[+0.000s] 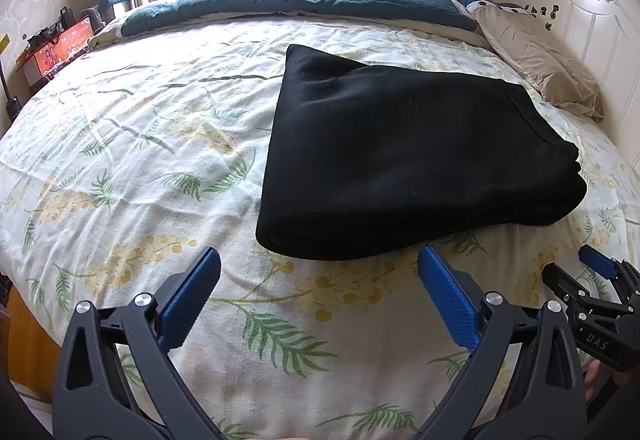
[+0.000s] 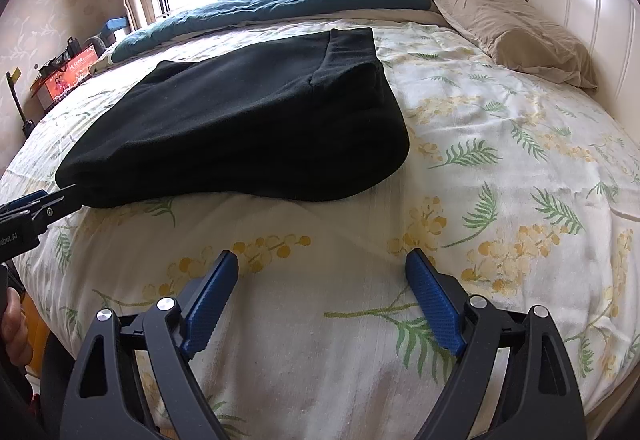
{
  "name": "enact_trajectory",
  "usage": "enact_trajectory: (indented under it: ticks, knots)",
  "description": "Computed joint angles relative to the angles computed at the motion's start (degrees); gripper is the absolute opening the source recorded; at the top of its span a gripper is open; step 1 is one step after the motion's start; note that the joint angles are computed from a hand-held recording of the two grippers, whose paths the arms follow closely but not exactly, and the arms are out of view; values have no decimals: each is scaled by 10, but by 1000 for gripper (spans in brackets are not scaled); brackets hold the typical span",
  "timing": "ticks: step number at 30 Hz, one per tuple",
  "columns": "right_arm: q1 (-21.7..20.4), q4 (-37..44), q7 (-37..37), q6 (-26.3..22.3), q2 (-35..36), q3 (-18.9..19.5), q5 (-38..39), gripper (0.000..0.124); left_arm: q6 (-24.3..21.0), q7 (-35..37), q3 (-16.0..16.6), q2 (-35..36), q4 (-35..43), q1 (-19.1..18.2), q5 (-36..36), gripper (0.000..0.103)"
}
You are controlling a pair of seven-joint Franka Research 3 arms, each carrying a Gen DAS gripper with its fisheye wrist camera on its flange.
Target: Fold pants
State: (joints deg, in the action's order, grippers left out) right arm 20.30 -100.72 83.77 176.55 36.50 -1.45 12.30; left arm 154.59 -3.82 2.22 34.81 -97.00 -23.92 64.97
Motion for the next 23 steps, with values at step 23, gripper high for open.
enact_trajectory:
  ticks: [23]
  knots:
    - [-136, 63, -109, -44, 0, 136, 69, 85, 83, -35, 25, -25, 24, 65, 102, 99]
